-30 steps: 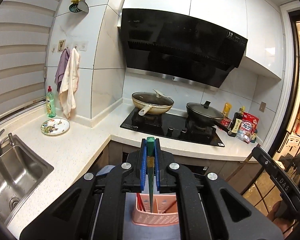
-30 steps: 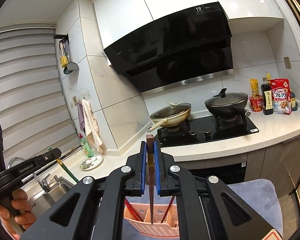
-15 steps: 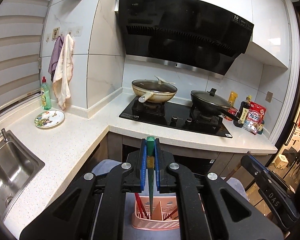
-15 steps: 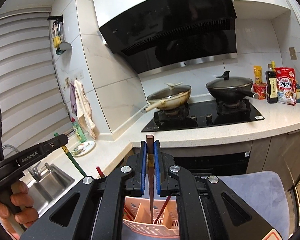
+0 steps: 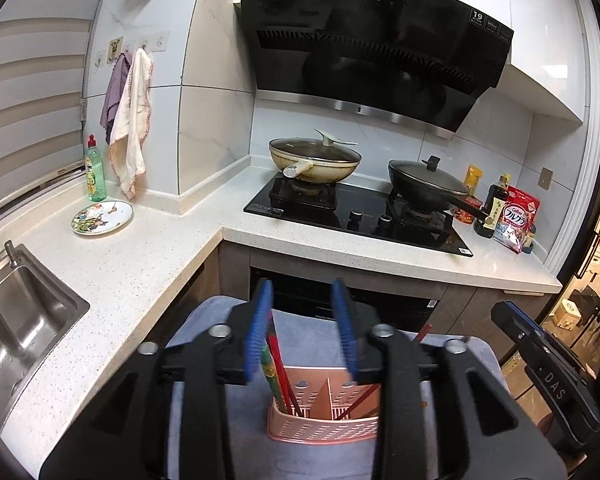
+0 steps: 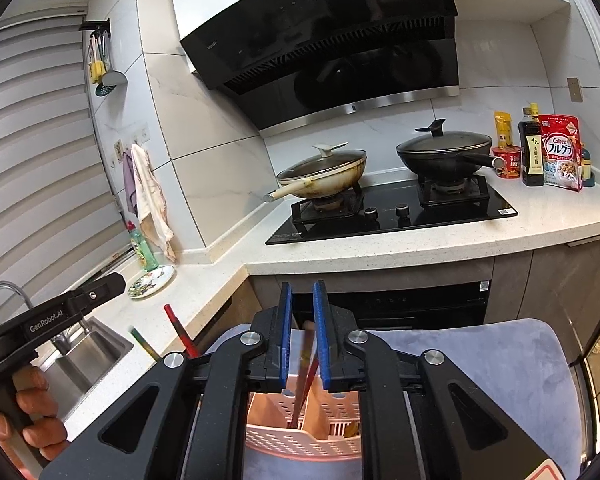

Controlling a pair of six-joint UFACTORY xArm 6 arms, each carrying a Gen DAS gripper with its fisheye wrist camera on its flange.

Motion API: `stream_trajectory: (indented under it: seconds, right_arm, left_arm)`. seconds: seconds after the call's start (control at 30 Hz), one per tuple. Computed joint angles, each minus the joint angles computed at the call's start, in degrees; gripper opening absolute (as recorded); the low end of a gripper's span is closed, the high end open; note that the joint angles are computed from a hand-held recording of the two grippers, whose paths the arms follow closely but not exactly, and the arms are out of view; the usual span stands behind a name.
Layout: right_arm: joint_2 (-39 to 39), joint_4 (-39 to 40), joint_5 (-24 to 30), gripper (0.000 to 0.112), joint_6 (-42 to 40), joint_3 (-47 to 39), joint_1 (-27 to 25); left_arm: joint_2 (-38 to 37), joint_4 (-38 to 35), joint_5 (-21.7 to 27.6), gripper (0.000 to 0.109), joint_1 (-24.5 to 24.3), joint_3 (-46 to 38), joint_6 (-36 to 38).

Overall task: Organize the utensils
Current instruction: 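Lift both chopsticks into the pink caddy while both tools open to release, then withdraw both open tools from the caddy back to the remaining chopsticks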

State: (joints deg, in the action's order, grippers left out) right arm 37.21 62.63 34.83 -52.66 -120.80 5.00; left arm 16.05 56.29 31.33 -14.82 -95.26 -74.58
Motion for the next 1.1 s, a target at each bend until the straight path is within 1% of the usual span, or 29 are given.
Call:
stream_trajectory:
  seconds: [0.1, 0.17, 0.2, 0.3, 0.37, 0.57, 0.67, 0.9, 0.97, 1.1]
  right_arm:
    - [-1.9, 1.1, 0.0, 0.014, -1.6, 2.4, -0.2]
    - [-3.4, 2.2, 0.3, 0.019, -2.9, 4.4, -0.5]
    - [-4.5, 3.0, 0.2, 0.02, -3.9, 5.8, -0.6]
    - [-7.5, 4.7, 0.0, 0.02, -6.7, 9.8, -0.8]
    - [-9.5, 5.6, -0.4, 0.02, -8.5, 12.4, -0.9]
    - [-15.9, 8.9, 0.9, 0.02, -13.3, 20.8, -2.1]
    - [-18.7, 9.6, 1.2, 0.021, -14.9, 24.6, -2.6]
    - [-26.1, 11.3, 3.0, 0.021, -18.6, 34.4, -4.4]
    - [-28.2, 11.1, 3.2, 0.021, -19.6, 37.5, -4.7]
    - [-32.3, 10.6, 3.9, 0.021, -21.7, 44.0, -5.7]
  left_arm:
    - [-0.8, 0.9, 0.9, 0.037, -0.6, 0.6, -0.4]
    - [-1.7, 1.3, 1.3, 0.038, -1.0, 1.5, -0.5]
    - [-1.9, 1.7, 1.6, 0.039, -1.2, 1.7, -0.8]
    - [-3.4, 3.3, 2.4, 0.046, -1.9, 3.1, -2.0]
    - [-4.4, 4.2, 2.9, 0.046, -2.5, 4.1, -2.6]
    - [-7.9, 6.1, 4.8, 0.047, -4.4, 7.7, -4.0]
    - [-9.7, 6.7, 5.6, 0.05, -5.4, 9.8, -4.9]
    - [-14.8, 8.9, 7.5, 0.053, -8.0, 15.8, -7.3]
    - [-16.5, 9.6, 7.9, 0.056, -8.7, 18.3, -8.5]
    - [-19.6, 10.0, 9.1, 0.057, -10.2, 23.3, -10.1]
